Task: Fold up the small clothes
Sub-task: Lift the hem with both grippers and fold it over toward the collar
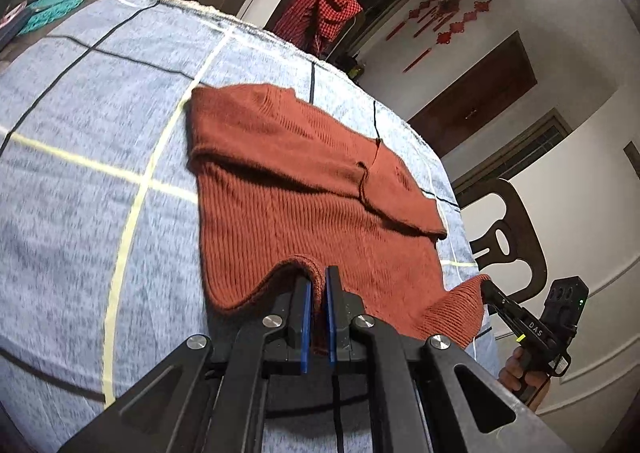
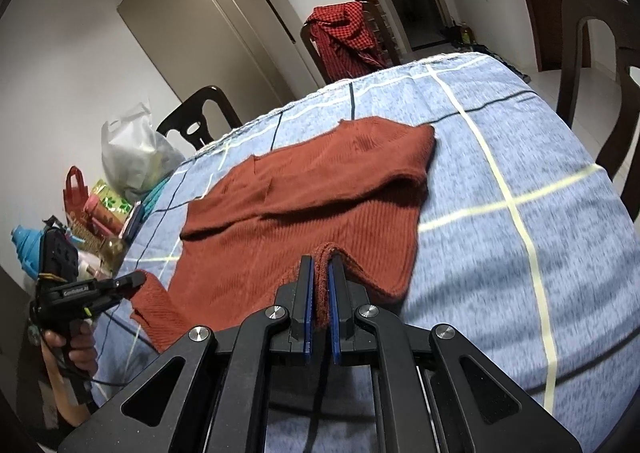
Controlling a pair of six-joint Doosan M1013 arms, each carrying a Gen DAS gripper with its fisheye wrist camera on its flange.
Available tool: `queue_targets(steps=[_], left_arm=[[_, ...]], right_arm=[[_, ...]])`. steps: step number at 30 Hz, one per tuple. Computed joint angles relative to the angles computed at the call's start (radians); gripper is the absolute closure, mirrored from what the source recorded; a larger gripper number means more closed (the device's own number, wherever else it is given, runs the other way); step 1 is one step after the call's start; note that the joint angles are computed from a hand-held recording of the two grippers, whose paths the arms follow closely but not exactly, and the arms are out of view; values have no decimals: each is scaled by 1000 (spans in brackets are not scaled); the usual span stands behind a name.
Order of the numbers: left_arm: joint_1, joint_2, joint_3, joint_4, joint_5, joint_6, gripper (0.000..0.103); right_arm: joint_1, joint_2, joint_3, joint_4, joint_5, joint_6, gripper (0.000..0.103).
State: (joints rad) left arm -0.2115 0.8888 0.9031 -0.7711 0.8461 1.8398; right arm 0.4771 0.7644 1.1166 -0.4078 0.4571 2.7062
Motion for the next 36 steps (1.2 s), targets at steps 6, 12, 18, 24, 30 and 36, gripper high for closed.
queue_targets(steps=[6,12,18,24,30,36], left_arm=[[-2,39,-81,11,21,-23,95],[-1,82,-170,14,40,-49,95],[1,131,-270,35,62,-106,95],[0,181,-372,62,85,-156,95],[-3,237,-487,116,120,-220,95],[1,330,-671,151,200,-297,95]], right_arm=[[-13,26,-56,34,22,-50,96],[-26,48,-109,47,38,-78,96],[-42,73,-161,72,54,-100,96],[-55,102,-220,104,88,-138,96],[-65,138,-294,135,133,-178,96],[-71,185,-390,151,203,-215,96]])
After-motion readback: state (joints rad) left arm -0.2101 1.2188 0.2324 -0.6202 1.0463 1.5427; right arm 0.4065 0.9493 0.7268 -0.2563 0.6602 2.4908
